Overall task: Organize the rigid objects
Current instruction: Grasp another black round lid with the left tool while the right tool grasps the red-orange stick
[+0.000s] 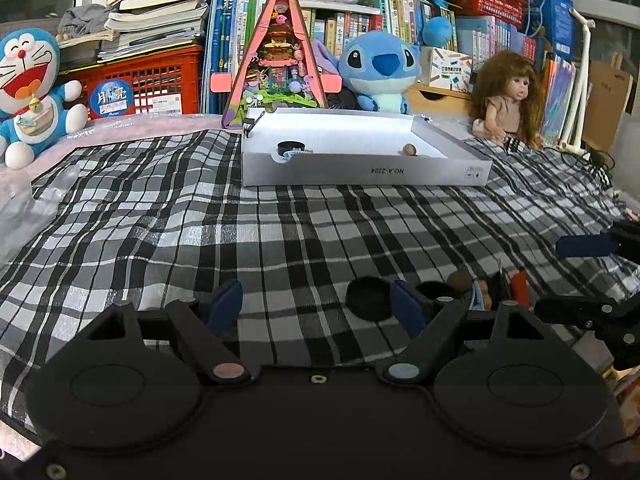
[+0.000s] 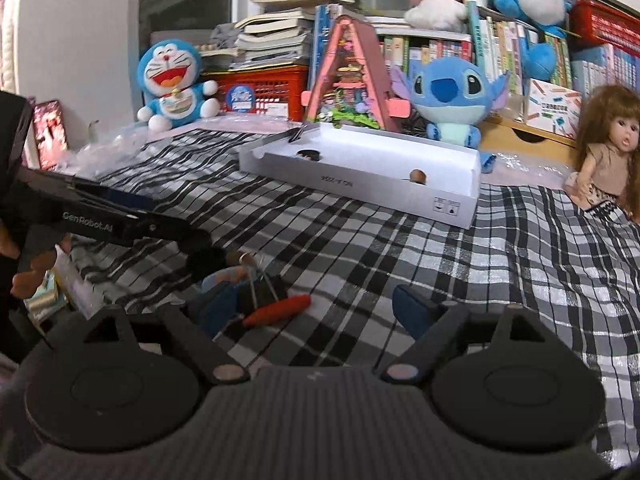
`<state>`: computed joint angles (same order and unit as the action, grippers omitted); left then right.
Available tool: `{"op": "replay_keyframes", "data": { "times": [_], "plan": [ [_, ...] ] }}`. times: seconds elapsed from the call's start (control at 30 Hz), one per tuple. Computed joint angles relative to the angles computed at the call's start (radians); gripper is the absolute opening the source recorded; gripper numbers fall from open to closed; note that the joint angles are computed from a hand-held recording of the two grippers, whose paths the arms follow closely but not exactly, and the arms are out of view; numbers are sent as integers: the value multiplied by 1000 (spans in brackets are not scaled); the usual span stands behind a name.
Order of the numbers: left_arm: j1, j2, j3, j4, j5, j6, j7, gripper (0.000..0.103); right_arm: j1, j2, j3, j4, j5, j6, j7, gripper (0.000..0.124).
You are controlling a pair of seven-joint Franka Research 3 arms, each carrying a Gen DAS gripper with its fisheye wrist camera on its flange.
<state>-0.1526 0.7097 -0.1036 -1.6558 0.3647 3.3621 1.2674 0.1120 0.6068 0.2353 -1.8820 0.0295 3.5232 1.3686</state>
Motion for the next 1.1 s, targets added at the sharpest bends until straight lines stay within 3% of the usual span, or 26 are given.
{"op": "replay_keyframes", "data": {
  "times": [0.23,0.53,0.7,1.1],
  "plan": [
    [-20,-3,27,-25,-7,29,8,79,55,14,-47,10,40,-6,-40,92],
    [-82,3,93,-29,-45,51,36,79,67,32,-49,21,69,6,-60,92],
    [-76,12,81,-20,-55,56,43,78,65,38,-44,25,74,9,-58,92],
    [-62,45,45,22,-36,69,67,59,21,56,2,35,18,17,-29,91]
  ]
}}
